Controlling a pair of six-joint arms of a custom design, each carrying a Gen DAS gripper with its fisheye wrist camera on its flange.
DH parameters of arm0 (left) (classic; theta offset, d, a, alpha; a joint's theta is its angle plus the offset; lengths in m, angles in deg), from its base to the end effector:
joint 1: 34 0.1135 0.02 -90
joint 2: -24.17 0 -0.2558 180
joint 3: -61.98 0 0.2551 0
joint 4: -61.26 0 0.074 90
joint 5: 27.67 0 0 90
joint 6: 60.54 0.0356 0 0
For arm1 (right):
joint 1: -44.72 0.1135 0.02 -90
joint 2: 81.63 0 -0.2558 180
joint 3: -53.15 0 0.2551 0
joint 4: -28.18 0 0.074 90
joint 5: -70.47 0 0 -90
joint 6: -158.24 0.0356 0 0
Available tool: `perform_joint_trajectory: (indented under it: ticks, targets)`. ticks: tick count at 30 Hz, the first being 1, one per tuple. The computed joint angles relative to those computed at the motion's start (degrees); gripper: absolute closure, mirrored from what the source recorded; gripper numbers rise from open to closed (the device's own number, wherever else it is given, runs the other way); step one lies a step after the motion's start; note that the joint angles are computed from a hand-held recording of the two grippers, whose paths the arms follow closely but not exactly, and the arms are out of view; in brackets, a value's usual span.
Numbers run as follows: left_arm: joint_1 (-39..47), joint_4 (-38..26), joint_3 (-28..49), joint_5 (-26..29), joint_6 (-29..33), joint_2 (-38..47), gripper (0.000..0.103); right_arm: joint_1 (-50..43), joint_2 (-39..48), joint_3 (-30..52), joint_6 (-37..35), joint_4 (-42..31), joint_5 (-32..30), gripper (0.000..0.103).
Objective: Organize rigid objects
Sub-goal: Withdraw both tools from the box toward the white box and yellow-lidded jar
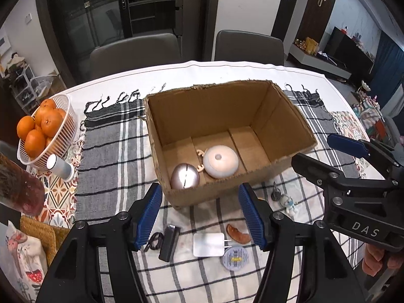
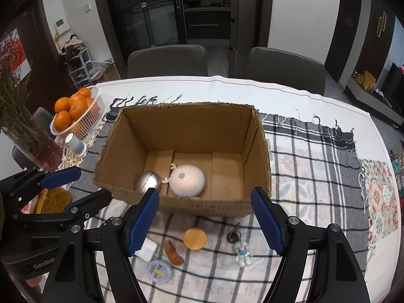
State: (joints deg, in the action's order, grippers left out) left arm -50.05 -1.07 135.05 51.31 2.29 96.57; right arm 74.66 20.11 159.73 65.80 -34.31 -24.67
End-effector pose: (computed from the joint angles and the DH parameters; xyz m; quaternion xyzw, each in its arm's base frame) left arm 0.2416 -0.0624 0.2644 -0.1169 0.9583 -0.0032 0.2608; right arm 0.3319 0.1948 0.2930 -0.2795 0.9179 0.1080 0.2601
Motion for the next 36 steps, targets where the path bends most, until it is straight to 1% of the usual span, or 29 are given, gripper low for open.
perform_joint_trajectory:
  ticks: [8, 17, 36]
  targets:
    - [-2.7, -0.3, -3.0, 0.0, -1.7, -2.0, 0.04, 0.0, -3.6, -5.9, -0.1, 1.3, -0.7, 0.027]
    - [-4.4, 0.6, -6.3, 0.9, -3.0, -1.6, 0.04, -0.2, -5.1, -11.4, -0.5, 2.8, -1.7, 0.028]
    - [-4.0, 5.1, -12.0, 4.7, -4.9, 4.4, 0.04, -1.0, 0.4, -15.6, -0.2, 6.5, -2.5, 0.028]
